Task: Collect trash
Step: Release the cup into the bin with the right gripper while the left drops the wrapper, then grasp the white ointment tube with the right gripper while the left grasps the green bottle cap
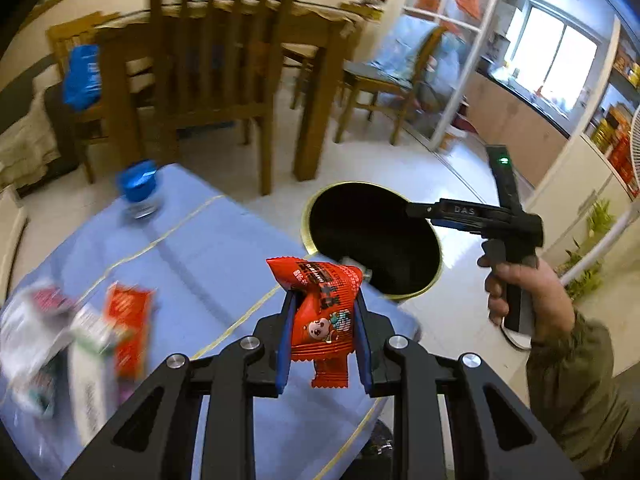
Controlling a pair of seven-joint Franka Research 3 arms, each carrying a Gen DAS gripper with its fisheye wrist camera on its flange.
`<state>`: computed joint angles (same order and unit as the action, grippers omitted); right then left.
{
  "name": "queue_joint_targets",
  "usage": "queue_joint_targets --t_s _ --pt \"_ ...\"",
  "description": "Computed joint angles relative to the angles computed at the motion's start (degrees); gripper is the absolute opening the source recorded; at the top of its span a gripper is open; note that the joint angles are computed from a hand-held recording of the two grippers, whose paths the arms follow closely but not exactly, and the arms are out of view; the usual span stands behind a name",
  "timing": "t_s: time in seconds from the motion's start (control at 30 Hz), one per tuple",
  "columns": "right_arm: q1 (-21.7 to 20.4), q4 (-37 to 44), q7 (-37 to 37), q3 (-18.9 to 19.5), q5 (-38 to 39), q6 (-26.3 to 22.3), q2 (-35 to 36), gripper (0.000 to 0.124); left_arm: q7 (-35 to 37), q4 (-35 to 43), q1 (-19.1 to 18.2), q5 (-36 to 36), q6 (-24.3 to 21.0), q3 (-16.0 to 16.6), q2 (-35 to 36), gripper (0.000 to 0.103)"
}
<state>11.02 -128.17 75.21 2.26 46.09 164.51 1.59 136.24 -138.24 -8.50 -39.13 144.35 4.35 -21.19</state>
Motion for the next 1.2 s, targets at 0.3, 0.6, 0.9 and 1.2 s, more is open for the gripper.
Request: queue_joint_targets --t_s 0.3,0.6,0.9,1.2 --pt "0.3 -6.6 -13.5 -2.9 20.4 6.4 -6.7 0.082 -9.9 15.9 -0.5 8.6 3.6 -10.1 17.0 0.053" --pt "0.7 -8.9 -17.8 -4.4 25.2 7.1 -9.3 0.083 -7.6 11.3 -0.1 12.3 6.5 -11.5 14.2 0.051" --pt "6.1 -5.5 -17.7 0.2 22.7 1.8 -6.0 0.085 1.0 -6.8 -0.5 7.9 7.8 0.7 -5.8 0.059" --pt "11.2 10.8 -27.1 6.6 40.1 -25.9 6.6 0.074 -0.1 -20.5 12.3 16.1 18.6 14.6 -20.8 0.067"
